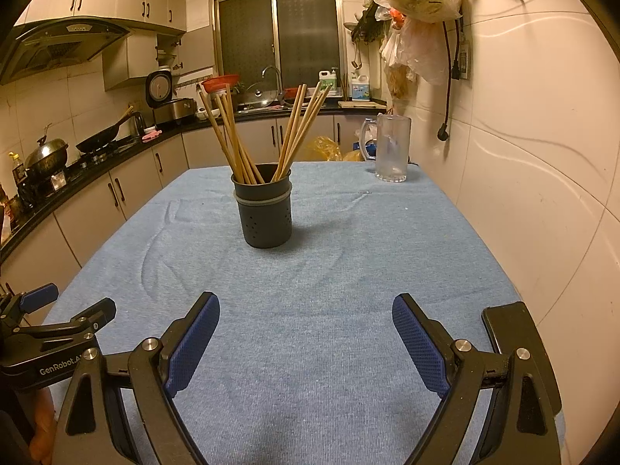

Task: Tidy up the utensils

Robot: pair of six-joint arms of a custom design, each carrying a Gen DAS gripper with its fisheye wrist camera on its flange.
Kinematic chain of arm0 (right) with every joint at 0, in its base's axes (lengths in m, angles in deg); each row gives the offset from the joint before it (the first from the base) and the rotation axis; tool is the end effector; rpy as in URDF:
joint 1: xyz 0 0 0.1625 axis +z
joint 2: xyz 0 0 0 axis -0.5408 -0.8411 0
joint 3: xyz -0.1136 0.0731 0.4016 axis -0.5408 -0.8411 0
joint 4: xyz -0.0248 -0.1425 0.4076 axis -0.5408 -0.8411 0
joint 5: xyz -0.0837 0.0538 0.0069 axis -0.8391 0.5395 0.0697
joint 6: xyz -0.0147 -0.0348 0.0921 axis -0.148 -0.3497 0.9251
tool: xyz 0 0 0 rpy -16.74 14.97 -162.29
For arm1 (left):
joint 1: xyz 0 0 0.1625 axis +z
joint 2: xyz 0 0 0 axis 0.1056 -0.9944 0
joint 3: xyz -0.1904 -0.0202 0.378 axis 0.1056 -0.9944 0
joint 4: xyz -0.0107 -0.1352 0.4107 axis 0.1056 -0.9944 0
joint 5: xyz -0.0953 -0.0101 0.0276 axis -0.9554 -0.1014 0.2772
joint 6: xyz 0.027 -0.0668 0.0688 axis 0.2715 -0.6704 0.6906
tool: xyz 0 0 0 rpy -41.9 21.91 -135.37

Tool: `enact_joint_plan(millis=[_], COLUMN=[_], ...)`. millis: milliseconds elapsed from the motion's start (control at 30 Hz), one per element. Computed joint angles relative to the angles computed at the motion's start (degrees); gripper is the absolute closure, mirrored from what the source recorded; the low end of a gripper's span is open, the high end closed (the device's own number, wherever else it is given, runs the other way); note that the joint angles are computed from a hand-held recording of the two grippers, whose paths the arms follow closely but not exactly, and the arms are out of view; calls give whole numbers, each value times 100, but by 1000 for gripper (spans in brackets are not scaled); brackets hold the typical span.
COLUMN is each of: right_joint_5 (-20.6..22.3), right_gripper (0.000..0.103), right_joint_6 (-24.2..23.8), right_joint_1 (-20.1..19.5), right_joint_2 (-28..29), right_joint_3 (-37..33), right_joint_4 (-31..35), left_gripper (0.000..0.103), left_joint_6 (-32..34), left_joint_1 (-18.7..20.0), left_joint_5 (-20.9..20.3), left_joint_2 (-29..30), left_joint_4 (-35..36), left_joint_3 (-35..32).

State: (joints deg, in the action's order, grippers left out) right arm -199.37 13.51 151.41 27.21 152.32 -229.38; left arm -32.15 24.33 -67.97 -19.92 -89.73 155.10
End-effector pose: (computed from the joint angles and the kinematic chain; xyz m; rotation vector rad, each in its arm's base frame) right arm 0.2907 -0.3910 0.0871 0.5859 -2.1846 1.1680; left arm -0.2237 -0.3928 0.1927 0.1967 2.0271 -0.9866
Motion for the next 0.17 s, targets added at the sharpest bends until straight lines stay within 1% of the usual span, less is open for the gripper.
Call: enact_joint_plan(millis=[100, 133, 167], right_joint_5=[7, 37, 69], right_gripper=[9, 9, 9], right_joint_6=[58, 168, 386], right_joint_1=[-12, -45, -135], right_joint_2=[-37, -97, -209], right_joint_3=[9, 26, 36], right_joint_4=[81, 208, 469], left_gripper=[6, 6, 6], left_joint_6=[-347, -416, -309], left_joint_1=[1, 49, 143], left_joint_5=[180, 167, 104], left_joint_2=[-41, -68, -115], left_joint_4=[288, 373, 254], left_joint_3=[-12, -39, -42])
